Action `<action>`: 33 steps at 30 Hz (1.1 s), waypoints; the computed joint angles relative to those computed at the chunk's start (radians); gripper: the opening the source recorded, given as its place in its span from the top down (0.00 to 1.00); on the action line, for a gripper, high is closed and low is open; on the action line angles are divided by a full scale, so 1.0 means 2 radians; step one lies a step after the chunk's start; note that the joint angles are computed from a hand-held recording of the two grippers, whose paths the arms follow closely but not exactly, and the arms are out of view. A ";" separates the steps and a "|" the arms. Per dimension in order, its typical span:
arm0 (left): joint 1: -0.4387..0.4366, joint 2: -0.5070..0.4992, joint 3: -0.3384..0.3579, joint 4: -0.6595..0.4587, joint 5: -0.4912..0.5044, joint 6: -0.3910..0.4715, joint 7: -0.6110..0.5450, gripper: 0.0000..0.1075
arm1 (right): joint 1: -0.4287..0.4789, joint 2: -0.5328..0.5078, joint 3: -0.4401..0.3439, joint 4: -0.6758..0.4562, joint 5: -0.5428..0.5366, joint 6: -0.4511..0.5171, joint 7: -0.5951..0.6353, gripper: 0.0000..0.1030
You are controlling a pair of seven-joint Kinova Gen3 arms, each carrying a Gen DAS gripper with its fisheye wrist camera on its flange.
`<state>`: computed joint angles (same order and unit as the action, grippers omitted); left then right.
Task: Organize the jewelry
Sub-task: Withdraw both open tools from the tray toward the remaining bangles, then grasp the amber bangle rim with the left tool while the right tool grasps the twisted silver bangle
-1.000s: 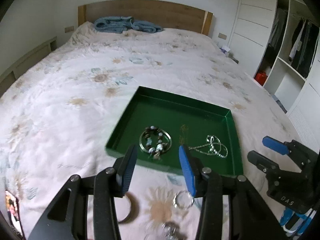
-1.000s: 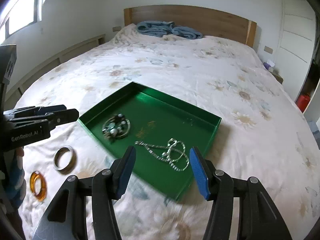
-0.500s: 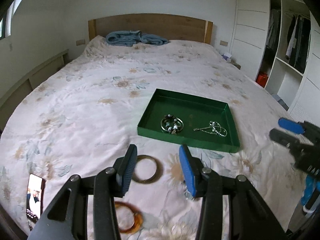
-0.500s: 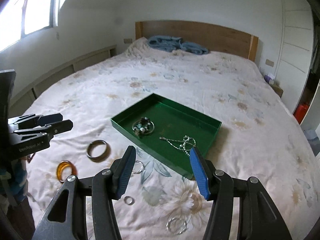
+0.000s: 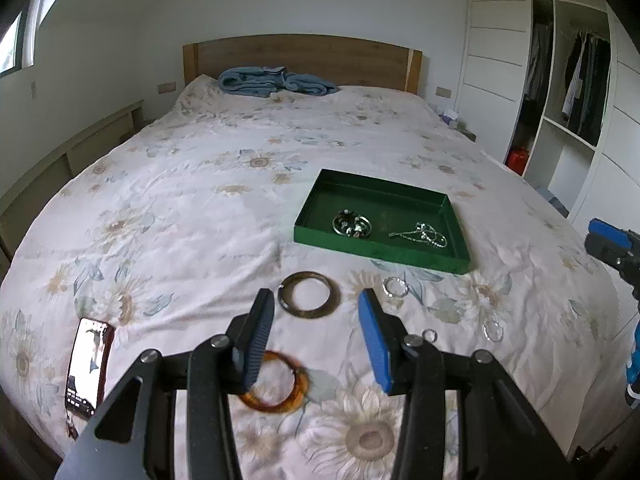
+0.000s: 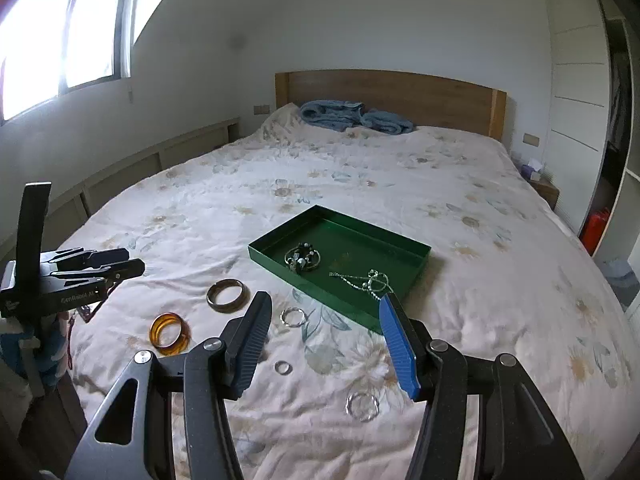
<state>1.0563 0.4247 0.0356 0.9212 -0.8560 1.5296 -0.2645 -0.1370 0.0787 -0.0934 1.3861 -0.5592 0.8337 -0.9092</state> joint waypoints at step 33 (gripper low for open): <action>-0.056 -0.067 0.066 0.215 0.042 -0.052 0.168 0.60 | 0.042 -0.029 0.048 0.123 -0.072 -0.015 0.051 0.43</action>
<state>0.9438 0.2910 0.1683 1.3510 -0.7716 1.4256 0.0712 -0.0527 0.0211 0.0022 1.6330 -0.7038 0.8036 -0.8062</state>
